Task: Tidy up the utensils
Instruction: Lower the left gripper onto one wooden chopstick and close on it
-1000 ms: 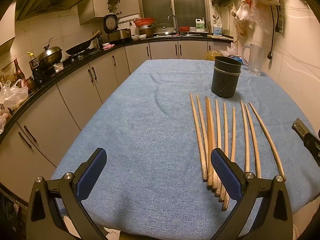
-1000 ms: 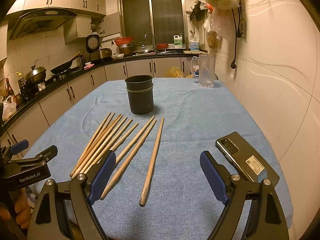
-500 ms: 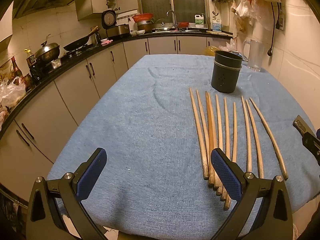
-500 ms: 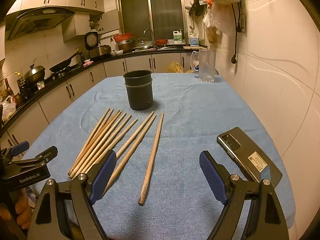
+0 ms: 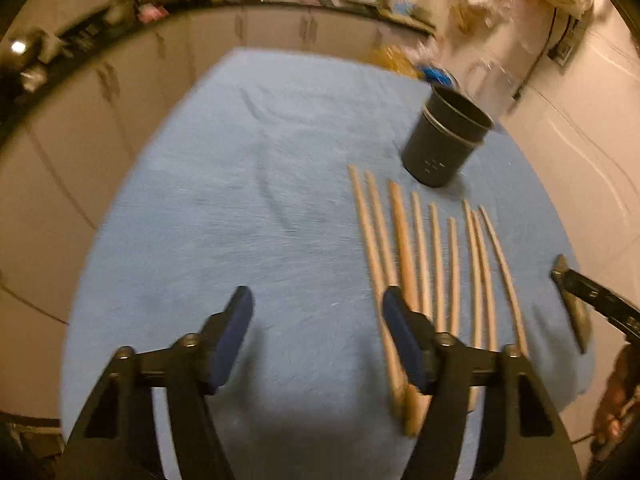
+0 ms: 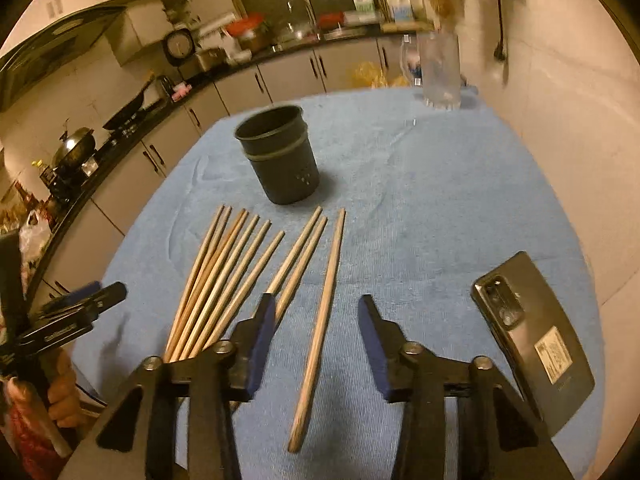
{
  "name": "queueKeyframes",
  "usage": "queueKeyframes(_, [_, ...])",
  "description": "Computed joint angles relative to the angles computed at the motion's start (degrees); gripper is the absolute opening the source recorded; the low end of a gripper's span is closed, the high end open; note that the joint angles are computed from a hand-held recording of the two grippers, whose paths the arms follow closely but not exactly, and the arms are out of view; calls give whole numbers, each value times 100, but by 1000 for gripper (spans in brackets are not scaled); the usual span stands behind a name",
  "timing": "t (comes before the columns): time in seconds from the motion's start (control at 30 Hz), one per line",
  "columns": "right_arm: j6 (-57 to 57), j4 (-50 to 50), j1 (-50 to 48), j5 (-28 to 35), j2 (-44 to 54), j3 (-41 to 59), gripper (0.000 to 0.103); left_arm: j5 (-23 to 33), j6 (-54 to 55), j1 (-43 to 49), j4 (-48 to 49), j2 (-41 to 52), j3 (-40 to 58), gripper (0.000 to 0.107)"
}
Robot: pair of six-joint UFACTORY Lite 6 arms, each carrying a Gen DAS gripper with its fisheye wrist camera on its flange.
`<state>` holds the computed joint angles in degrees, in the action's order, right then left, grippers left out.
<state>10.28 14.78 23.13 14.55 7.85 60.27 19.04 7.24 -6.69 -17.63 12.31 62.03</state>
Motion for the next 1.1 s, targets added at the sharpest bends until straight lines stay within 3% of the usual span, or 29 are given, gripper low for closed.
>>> queueKeyframes(0.03, [-395, 467, -156, 214, 210, 243, 32, 67, 137, -22, -180, 401, 396, 49])
queueKeyframes(0.1, [-799, 929, -362, 487, 555, 619, 25, 489, 621, -43, -560, 1131, 1273, 46])
queueKeyframes(0.17, [-877, 1099, -490, 627, 784, 871, 23, 696, 303, -98, -337, 1640, 1911, 30])
queueKeyframes(0.37, [-814, 1026, -572, 892, 1181, 1313, 23, 1665, 80, -161, -78, 3210, 4002, 25])
queueKeyframes(0.57, [-706, 891, -615, 1026, 1443, 1583, 23, 2281, -590, -358, 716, 4274, 5529, 19])
queueKeyframes(0.7, [-548, 719, -588, 1145, 1774, 1939, 23, 2413, -1082, -487, 1270, 4554, 5974, 8])
queueKeyframes(0.87, [32, 30, -439, 1451, 2403, 2715, 22, 2119, -1141, -530, 1574, 3995, 5101, 8])
queueKeyframes(1.1, [696, -748, -345, 2218, 3724, 4406, 22, 2182, -1275, -578, 1775, 4132, 5291, 9])
